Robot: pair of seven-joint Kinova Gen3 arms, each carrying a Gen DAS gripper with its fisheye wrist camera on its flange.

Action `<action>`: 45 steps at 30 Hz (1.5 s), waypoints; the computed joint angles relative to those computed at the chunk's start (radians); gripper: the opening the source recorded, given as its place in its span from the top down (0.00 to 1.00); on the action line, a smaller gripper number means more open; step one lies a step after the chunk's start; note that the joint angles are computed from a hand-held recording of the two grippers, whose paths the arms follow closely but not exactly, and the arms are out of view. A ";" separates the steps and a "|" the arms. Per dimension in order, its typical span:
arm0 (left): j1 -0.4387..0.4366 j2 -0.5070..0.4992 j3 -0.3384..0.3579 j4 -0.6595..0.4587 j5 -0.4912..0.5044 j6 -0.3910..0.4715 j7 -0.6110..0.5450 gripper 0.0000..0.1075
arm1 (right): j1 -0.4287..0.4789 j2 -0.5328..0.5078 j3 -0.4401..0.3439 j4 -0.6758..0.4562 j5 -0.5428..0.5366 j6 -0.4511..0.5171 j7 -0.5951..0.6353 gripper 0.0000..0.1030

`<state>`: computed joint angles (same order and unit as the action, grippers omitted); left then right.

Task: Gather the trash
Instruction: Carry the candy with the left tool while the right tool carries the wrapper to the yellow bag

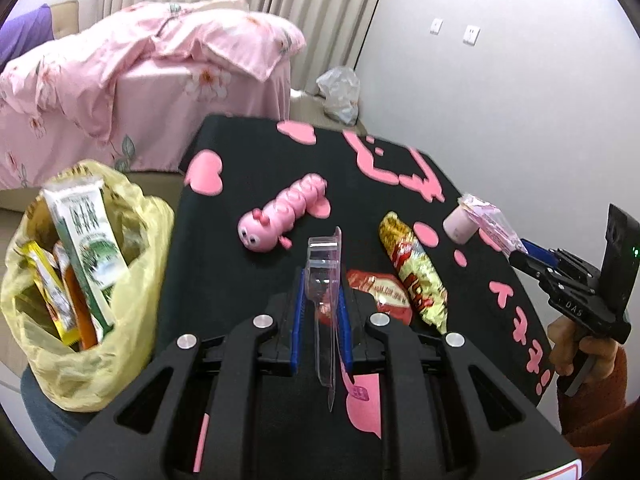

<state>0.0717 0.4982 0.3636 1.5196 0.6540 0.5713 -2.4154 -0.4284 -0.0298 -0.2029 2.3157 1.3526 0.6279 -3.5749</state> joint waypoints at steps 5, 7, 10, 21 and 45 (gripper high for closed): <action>-0.059 -0.034 0.033 0.038 0.073 -0.041 -0.070 0.87 | -0.009 0.005 -0.006 -0.061 0.021 0.012 0.059 0.68; -0.082 -0.043 0.037 0.048 0.107 -0.049 -0.089 0.87 | -0.015 0.016 -0.009 -0.095 0.022 0.017 0.099 0.68; -0.118 -0.058 0.035 0.064 0.162 -0.064 -0.118 0.87 | -0.022 0.028 -0.007 -0.137 0.024 0.015 0.141 0.68; -0.249 -0.104 -0.024 0.108 0.366 -0.099 -0.232 0.87 | -0.050 0.121 0.017 -0.315 0.000 -0.068 0.315 0.68; -0.247 0.107 -0.128 -0.083 0.167 -0.061 0.045 0.87 | 0.324 0.792 -0.564 -1.103 -0.400 0.009 1.215 0.68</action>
<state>-0.1755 0.6050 0.2351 1.4362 0.8214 0.5107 -2.3703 -0.1046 0.7626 -0.7673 1.2128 0.9524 0.6373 -2.3596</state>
